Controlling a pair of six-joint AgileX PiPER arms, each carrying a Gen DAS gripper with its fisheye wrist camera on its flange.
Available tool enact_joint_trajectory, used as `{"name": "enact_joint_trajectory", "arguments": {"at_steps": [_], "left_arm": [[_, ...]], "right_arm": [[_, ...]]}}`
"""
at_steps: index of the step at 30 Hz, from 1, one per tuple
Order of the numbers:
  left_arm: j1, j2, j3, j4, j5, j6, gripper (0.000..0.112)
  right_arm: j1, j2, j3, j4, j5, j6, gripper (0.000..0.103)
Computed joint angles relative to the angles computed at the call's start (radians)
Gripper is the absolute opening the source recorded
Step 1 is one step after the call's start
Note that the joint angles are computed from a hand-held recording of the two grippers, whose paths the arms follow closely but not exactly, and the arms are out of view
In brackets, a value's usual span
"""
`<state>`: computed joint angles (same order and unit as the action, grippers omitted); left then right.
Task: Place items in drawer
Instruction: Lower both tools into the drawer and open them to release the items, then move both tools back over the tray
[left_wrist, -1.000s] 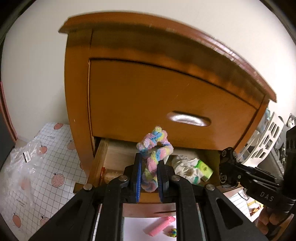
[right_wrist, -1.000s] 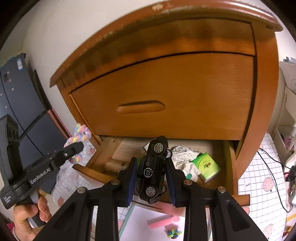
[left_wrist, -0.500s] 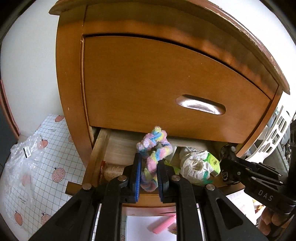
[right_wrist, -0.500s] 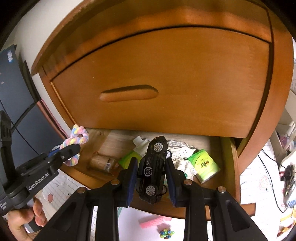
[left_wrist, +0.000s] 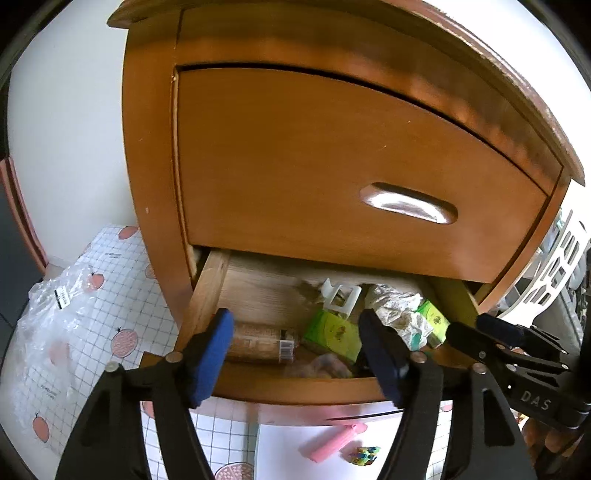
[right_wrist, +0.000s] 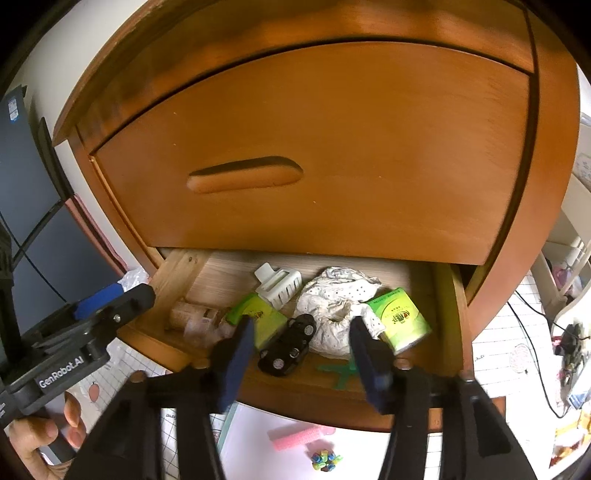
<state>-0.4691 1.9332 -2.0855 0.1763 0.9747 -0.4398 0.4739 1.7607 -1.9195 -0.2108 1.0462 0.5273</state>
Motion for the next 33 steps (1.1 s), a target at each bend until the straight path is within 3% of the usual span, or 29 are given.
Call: {"name": "enact_joint_trajectory", "arguments": {"at_steps": [3,7,11,17,19,33], "left_arm": [[-0.001,-0.01,0.01,0.0,0.004,-0.011,0.073],[-0.012,-0.046,0.067,0.034,-0.025,-0.055,0.089],[-0.025,-0.095,0.138,0.061,-0.063,-0.092,0.092],[-0.046,-0.157,0.238,0.115,-0.121,-0.16,0.096],[-0.058,-0.181,0.275,0.147,-0.139,-0.195,0.103],[-0.177,-0.429,0.686,0.366,-0.375,-0.482,0.103]], "right_arm": [[0.002,-0.013,0.022,-0.009,-0.008,0.009,0.074],[0.007,-0.04,0.063,-0.024,-0.02,0.023,0.086],[0.012,-0.072,0.114,-0.043,-0.037,0.041,0.1],[0.022,-0.13,0.202,-0.078,-0.068,0.069,0.103],[0.029,-0.146,0.224,-0.091,-0.072,0.082,0.103],[0.193,-0.371,0.544,-0.261,-0.184,0.295,0.103]]}}
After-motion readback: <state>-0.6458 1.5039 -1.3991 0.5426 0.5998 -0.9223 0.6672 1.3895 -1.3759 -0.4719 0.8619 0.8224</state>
